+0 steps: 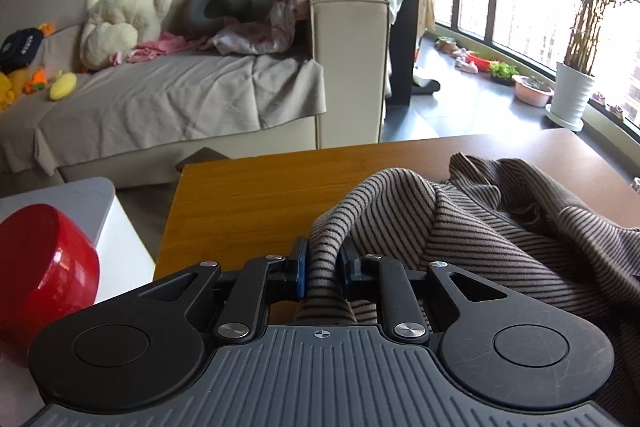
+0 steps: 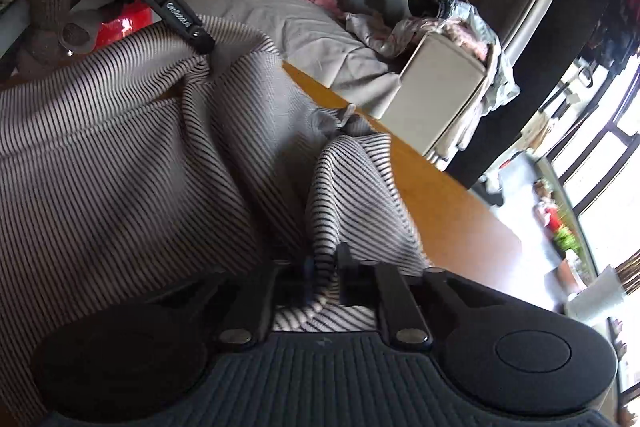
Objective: Fold clothes
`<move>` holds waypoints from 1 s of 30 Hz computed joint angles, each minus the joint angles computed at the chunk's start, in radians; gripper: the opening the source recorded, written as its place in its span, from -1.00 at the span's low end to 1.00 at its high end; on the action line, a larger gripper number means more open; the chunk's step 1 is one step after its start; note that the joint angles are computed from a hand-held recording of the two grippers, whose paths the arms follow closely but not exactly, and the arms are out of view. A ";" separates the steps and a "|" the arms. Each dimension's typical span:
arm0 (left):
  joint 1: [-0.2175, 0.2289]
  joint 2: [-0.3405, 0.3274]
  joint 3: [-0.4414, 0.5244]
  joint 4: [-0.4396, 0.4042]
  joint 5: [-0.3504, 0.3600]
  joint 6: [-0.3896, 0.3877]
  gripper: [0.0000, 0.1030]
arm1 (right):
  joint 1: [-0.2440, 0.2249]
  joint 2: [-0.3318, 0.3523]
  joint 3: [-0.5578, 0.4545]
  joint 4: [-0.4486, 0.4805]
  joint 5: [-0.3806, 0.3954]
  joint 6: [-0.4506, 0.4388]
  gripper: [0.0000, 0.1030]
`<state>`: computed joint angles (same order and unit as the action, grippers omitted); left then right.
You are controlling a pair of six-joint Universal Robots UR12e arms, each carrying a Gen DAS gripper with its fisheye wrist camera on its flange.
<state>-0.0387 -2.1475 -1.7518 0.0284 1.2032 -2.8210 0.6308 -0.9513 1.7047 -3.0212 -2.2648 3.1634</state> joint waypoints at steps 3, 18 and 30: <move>0.003 -0.009 0.014 -0.011 -0.015 -0.025 -0.65 | -0.010 -0.001 0.007 -0.067 -0.160 -0.115 -0.87; -0.012 -0.031 0.053 -0.035 0.106 -0.014 -0.12 | -0.168 -0.035 0.075 0.113 -0.198 0.335 -0.57; -0.002 0.068 -0.162 0.158 -0.271 0.029 0.84 | -0.018 -0.118 0.179 -0.067 0.026 0.289 0.36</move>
<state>-0.0406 -2.0796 -1.9143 0.1859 0.9325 -2.7919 0.6132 -1.0694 1.8836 -3.0884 -2.2391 3.4523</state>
